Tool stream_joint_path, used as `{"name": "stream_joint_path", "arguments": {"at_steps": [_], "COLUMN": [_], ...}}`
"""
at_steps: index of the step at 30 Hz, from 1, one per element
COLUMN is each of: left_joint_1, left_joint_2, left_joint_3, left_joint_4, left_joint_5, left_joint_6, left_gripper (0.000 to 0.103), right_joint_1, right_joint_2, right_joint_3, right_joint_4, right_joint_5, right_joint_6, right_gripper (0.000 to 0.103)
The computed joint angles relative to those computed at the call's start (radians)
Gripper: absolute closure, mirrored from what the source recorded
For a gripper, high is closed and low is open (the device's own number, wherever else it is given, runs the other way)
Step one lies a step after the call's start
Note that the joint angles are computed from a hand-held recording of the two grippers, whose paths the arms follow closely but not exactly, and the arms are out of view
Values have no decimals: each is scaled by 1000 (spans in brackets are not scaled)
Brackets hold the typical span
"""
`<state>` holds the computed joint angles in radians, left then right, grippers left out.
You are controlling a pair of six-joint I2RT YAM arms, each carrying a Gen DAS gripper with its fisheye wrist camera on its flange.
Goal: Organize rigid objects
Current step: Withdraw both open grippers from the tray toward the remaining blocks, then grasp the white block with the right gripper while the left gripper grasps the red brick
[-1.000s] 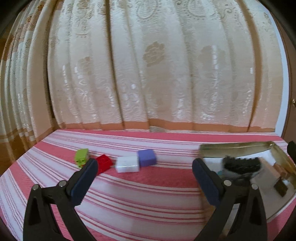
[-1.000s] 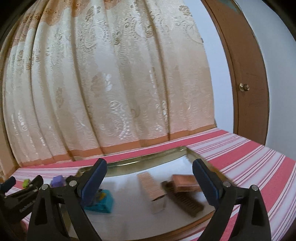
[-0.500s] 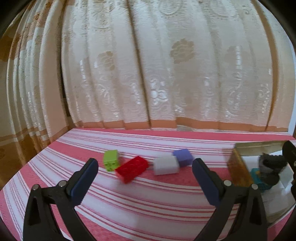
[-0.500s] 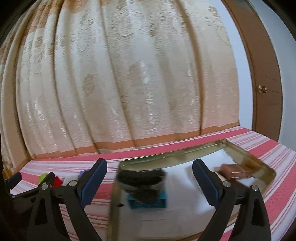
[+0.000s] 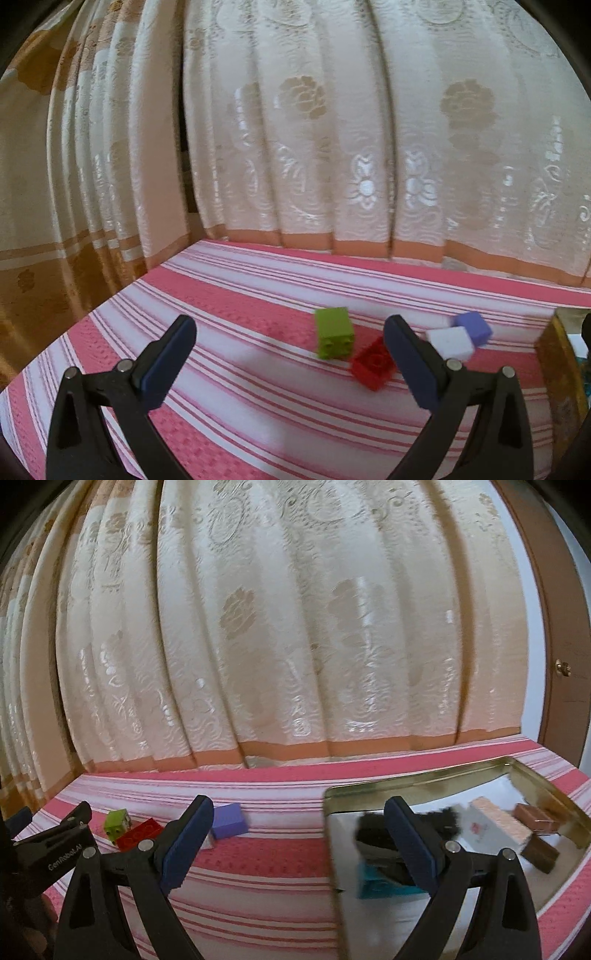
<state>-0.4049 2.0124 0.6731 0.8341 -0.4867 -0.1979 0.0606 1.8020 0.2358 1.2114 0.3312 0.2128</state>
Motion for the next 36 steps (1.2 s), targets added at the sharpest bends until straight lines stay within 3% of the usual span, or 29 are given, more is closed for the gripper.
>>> {"name": "stream_joint_path", "arguments": {"at_steps": [5,10,11,15,18,24,27,34,36], "left_joint_1": [53,104,109,111,113,135,156,180,183], "left_joint_2": [15,23,24,37,45,63,66,77,79], "left_joint_3": [42,91,94,120,137,174,185,209,214], "left_joint_4": [-52,-167,-176,-211,-221,-252,-279,-321,-331], "left_joint_5": [5,62,66,45,34,34,51,70,74], "left_joint_6": [-7,-79,-88,-85,-75,-59,-85,-99,-100], "left_gripper": [0,0,0,0,0,0,0,0,0], "right_joint_1": [45,47,43,38,37,42,57,101,98], "right_joint_2": [25,75,90,144,199,243,302,345,342], "right_joint_3": [112,282,311,432,548,613,720,817,812], "right_joint_4": [-138,-354,-381,-520,-675,-762,-889,-981,-975], "right_joint_5": [3,-91,-113,-178,-256,-315,-339,-264,-268], "right_joint_6": [4,-7,-6,-6,-21,-9,-16,-21,-23], "right_gripper": [8,8,10,33,34,34,39,40,48]}}
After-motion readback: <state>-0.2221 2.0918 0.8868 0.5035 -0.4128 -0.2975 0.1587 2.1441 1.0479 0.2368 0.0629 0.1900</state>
